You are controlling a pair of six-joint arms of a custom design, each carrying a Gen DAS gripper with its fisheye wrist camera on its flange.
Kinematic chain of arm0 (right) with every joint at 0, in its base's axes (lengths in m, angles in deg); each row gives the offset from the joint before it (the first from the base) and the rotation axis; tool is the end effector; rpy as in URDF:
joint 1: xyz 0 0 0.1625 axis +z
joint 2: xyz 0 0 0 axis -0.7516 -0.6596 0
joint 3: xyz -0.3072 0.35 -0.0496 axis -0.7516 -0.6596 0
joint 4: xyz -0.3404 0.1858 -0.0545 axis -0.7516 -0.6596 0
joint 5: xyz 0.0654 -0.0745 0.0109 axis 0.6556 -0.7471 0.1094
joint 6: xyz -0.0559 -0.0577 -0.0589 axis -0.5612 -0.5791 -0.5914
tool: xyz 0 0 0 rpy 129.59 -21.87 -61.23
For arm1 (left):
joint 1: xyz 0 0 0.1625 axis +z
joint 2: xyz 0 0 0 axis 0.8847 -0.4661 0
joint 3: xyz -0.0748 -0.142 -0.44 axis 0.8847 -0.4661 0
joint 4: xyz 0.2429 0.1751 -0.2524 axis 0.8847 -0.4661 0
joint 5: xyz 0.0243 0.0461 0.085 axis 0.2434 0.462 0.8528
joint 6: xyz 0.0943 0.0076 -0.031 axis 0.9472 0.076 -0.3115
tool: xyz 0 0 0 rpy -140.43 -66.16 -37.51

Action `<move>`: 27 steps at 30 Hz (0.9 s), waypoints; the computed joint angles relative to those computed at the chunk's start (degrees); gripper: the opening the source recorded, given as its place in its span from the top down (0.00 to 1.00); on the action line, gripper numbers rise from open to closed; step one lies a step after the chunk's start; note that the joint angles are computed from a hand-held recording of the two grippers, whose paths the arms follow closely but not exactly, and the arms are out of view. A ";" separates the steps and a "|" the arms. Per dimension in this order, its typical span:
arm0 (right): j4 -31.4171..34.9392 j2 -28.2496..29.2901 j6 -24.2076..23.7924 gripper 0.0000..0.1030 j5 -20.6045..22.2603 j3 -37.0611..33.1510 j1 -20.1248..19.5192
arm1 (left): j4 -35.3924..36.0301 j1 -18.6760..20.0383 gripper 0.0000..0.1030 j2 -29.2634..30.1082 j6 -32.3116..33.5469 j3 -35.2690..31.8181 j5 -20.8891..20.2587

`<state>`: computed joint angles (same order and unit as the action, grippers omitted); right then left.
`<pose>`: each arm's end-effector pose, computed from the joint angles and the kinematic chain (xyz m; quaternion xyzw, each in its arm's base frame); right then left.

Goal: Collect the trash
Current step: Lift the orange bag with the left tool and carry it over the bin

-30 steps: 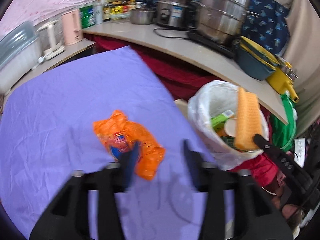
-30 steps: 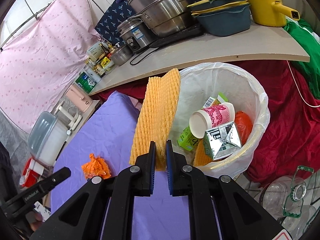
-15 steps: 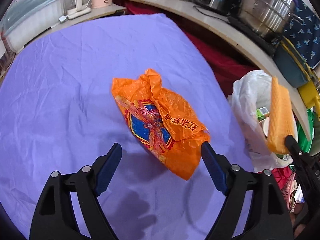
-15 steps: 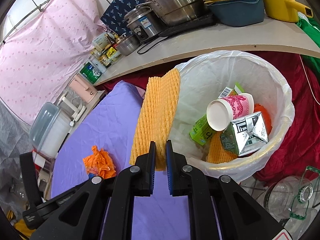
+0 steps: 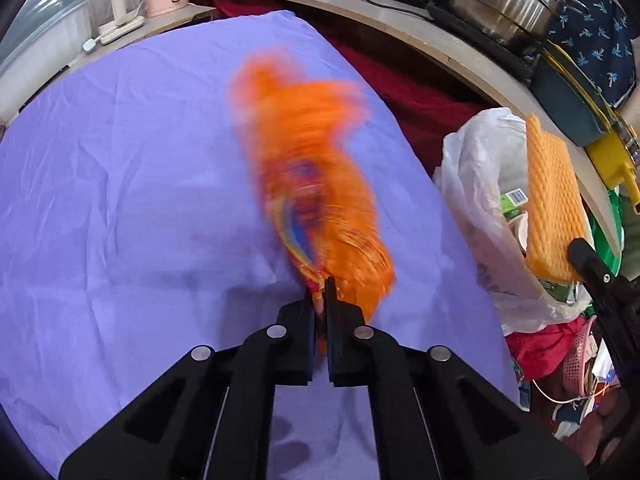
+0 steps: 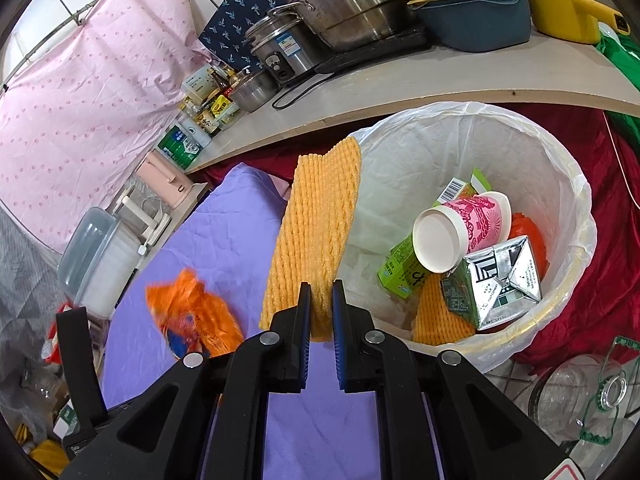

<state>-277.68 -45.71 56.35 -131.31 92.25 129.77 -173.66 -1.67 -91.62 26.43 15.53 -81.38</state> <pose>0.0125 -0.7231 0.1594 0.0241 -0.9234 0.3660 0.1135 -0.1800 -0.7336 -0.0348 0.0247 0.9191 -0.2467 0.3064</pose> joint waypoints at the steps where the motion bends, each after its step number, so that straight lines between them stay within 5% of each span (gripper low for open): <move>1: -0.10 -0.07 -0.01 0.90 0.02 -0.03 0.04 | -0.52 -0.12 0.97 -0.17 0.26 0.30 -0.30; 10: -3.50 -2.22 0.22 0.90 0.70 2.33 -1.33 | -3.00 -3.09 0.97 -1.12 4.63 0.79 -1.27; 27: -5.83 -5.49 0.66 0.90 -1.52 2.32 -4.37 | 6.23 -5.81 0.97 10.05 13.59 -19.50 -6.40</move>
